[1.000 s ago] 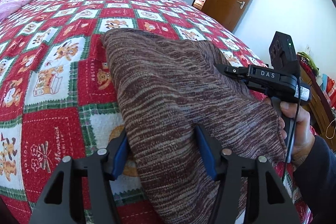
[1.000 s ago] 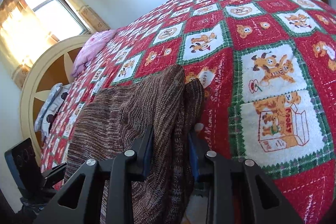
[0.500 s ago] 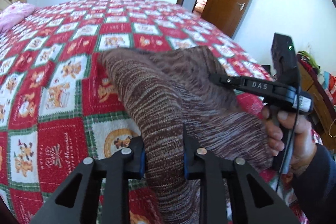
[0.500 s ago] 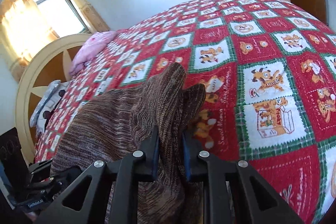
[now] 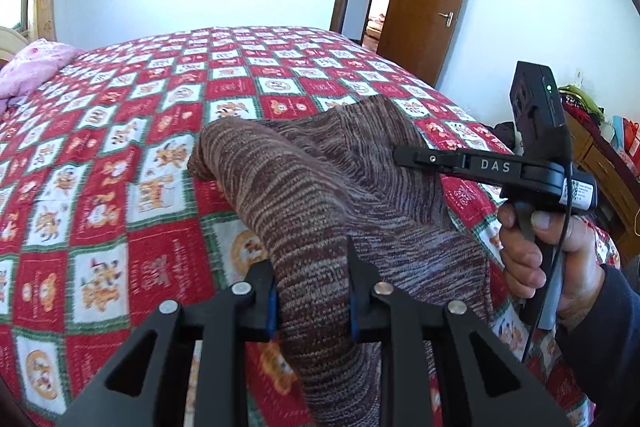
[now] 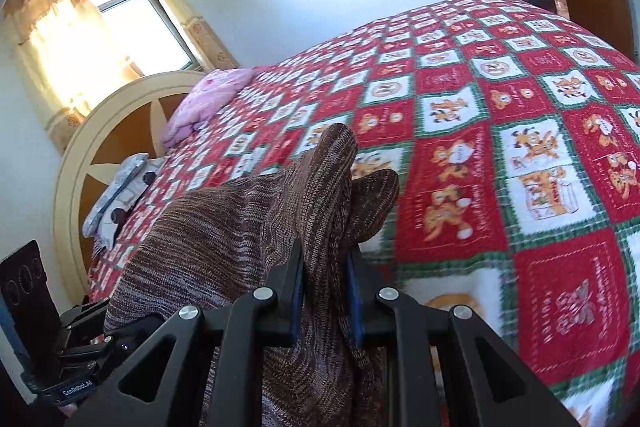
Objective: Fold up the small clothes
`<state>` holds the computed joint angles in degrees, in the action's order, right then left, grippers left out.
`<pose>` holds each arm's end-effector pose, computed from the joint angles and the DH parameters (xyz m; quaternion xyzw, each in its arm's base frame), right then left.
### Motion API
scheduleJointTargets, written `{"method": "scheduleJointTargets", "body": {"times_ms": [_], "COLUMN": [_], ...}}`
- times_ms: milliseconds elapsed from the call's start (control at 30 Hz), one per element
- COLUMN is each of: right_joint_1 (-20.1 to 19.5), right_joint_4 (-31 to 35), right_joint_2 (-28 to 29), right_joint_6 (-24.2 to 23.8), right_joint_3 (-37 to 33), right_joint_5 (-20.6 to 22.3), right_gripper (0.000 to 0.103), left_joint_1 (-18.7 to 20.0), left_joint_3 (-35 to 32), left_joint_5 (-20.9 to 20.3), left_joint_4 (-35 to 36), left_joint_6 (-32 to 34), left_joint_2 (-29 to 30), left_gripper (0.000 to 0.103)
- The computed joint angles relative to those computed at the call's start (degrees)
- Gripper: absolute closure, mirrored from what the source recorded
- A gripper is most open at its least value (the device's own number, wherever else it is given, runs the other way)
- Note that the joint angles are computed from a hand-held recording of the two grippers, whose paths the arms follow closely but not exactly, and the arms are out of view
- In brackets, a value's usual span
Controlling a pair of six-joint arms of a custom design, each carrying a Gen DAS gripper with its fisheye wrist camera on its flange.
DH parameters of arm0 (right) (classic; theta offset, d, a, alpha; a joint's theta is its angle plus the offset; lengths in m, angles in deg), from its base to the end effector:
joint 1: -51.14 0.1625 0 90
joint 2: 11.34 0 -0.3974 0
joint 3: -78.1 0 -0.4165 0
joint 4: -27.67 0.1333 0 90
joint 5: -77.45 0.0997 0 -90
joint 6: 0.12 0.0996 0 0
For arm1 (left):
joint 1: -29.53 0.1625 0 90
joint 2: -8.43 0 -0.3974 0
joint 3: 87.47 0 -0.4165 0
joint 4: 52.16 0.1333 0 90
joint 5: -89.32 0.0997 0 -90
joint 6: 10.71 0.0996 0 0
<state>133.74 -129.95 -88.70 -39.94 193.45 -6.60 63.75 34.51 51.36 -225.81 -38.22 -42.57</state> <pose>0.0715 -0.5648 0.2571 0.2823 -0.9234 0.2541 0.0563 -0.2915 -0.4544 0.0397 0.1712 0.8779 -0.3638 0.2599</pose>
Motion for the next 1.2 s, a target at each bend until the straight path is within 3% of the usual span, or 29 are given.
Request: {"method": "scheduleJointTargets", "body": {"times_ms": [300, 633, 1200], "right_joint_1": [1.7, 4.6, 9.9], "right_joint_4": [-1.5, -2.6, -4.6], "right_joint_2": [-2.5, -3.7, -0.9], "right_joint_6": [0.1, 0.0, 1.2], "right_joint_3": [4.9, 9.6, 13.4], "right_joint_5": [1.4, 2.4, 3.8], "right_gripper": [0.085, 0.085, 0.085], "left_joint_1": [-4.3, -9.0, -16.3], "left_joint_3": [5.1, 12.3, 20.6], "left_joint_5": [4.1, 7.4, 12.2], "left_joint_4": [4.4, 11.7, 32.7], "left_joint_6": [-5.6, -17.3, -39.1], "left_joint_2": [-4.4, -12.1, -25.9], "left_gripper": [0.078, 0.078, 0.078]}}
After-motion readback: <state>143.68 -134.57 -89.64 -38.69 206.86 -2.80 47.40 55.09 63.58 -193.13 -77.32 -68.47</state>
